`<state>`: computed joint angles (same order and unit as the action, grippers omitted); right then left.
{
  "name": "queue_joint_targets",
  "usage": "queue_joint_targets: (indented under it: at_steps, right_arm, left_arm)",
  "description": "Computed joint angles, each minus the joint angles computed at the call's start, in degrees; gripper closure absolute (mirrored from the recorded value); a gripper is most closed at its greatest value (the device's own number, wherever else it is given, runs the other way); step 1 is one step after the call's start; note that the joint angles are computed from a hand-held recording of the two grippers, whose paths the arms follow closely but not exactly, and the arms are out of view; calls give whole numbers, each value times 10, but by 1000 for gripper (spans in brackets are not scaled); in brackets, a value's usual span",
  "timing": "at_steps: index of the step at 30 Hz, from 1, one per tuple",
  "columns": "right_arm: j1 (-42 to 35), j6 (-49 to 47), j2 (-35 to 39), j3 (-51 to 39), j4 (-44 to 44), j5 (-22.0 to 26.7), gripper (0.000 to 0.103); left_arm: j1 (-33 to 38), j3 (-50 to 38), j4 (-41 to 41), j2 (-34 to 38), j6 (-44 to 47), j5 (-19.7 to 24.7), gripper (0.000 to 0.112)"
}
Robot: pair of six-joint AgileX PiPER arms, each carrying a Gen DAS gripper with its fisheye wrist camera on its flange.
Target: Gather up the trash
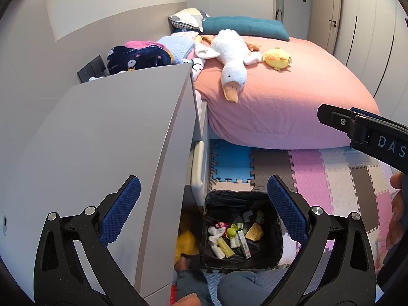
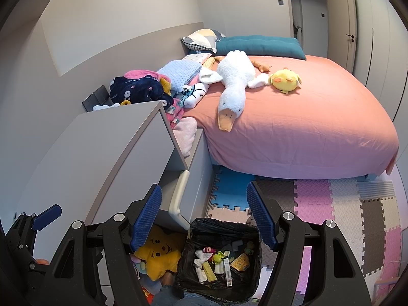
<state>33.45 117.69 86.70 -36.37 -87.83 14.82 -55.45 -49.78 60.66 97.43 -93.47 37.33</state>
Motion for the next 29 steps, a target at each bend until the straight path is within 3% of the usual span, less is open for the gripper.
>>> queue_joint_targets:
  at_steps: [29]
  right_arm:
    - [-2,11,-1,5,-11,-1,33]
  left_arm:
    - [5,3,6,3,5,-10,16]
